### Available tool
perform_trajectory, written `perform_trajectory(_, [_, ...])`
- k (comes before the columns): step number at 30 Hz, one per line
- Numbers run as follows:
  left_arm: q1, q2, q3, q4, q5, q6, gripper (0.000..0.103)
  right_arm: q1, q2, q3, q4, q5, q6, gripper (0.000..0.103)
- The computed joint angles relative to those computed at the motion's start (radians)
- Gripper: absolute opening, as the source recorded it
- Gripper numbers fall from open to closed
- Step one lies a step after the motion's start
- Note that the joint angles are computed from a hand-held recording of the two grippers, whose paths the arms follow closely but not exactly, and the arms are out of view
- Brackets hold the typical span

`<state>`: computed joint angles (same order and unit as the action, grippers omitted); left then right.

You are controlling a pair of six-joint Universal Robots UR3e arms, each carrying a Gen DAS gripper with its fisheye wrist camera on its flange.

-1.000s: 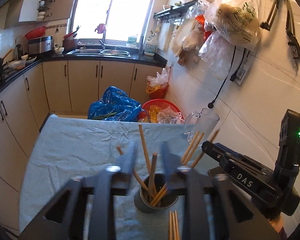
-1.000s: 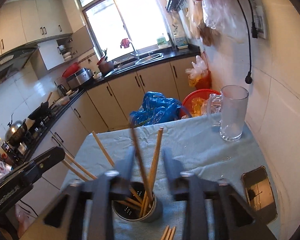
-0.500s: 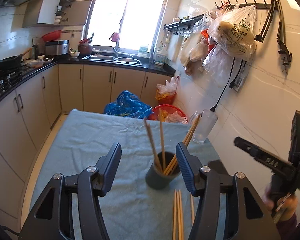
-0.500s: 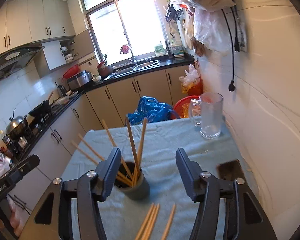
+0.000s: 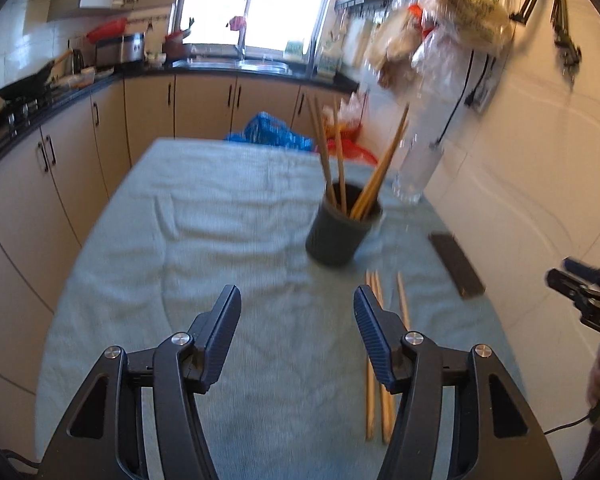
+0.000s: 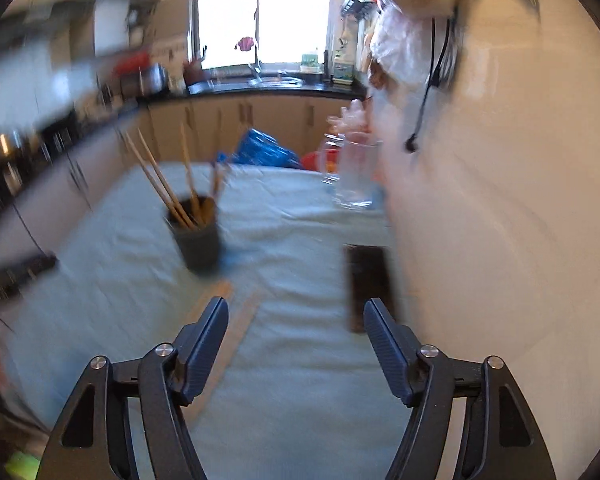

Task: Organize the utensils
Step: 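Open both tools to release the chopsticks into the holder, then move both open tools back over the remaining chopsticks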

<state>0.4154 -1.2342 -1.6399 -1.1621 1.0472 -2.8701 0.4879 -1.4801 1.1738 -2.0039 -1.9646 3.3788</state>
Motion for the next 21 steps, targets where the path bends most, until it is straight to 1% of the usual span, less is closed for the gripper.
perform_trajectory(1, [-0.012, 0.004, -0.022, 0.005, 0.017, 0.001, 0.057, 0.036, -0.004, 0.013, 0.033, -0.083, -0.019, 0.079])
perform_trajectory(2, [-0.026, 0.007, -0.045, 0.010, 0.035, 0.007, 0.057, 0.060, -0.011, 0.035, 0.047, -0.135, -0.026, 0.079])
perform_trajectory(4, [-0.058, 0.003, -0.084, 0.032, 0.065, 0.017, 0.057, 0.083, -0.038, 0.088, 0.069, -0.203, -0.025, 0.080])
perform_trajectory(6, [-0.113, -0.023, -0.113, 0.064, 0.105, 0.020, 0.057, 0.068, -0.080, 0.158, 0.059, -0.185, -0.009, 0.081])
perform_trajectory(7, [-0.149, -0.046, -0.125, 0.078, 0.128, 0.024, 0.057, 0.050, -0.106, 0.200, 0.042, -0.151, 0.003, 0.081])
perform_trajectory(8, [-0.181, -0.075, -0.121, 0.089, 0.145, 0.020, 0.057, 0.025, -0.133, 0.250, 0.017, -0.095, 0.017, 0.081])
perform_trajectory(11, [-0.281, -0.182, -0.084, 0.092, 0.191, 0.020, 0.056, -0.067, -0.196, 0.413, -0.102, 0.112, 0.069, 0.081])
perform_trajectory(13, [-0.322, -0.236, -0.073, 0.099, 0.200, 0.022, 0.043, -0.105, -0.208, 0.499, -0.186, 0.213, 0.102, 0.081])
perform_trajectory(14, [-0.347, -0.274, -0.056, 0.098, 0.207, 0.022, 0.041, -0.126, -0.210, 0.550, -0.242, 0.268, 0.122, 0.081])
perform_trajectory(16, [-0.376, -0.314, -0.039, 0.107, 0.213, 0.013, 0.033, -0.149, -0.204, 0.612, -0.321, 0.342, 0.152, 0.081])
perform_trajectory(18, [-0.400, -0.354, -0.021, 0.118, 0.211, 0.014, 0.032, -0.161, -0.184, 0.650, -0.385, 0.403, 0.173, 0.081])
perform_trajectory(20, [-0.420, -0.381, -0.005, 0.132, 0.221, 0.009, 0.030, -0.140, -0.135, 0.635, -0.417, 0.411, 0.187, 0.081])
perform_trajectory(21, [-0.434, -0.397, 0.003, 0.147, 0.233, 0.006, 0.022, -0.131, -0.113, 0.626, -0.426, 0.411, 0.188, 0.081])
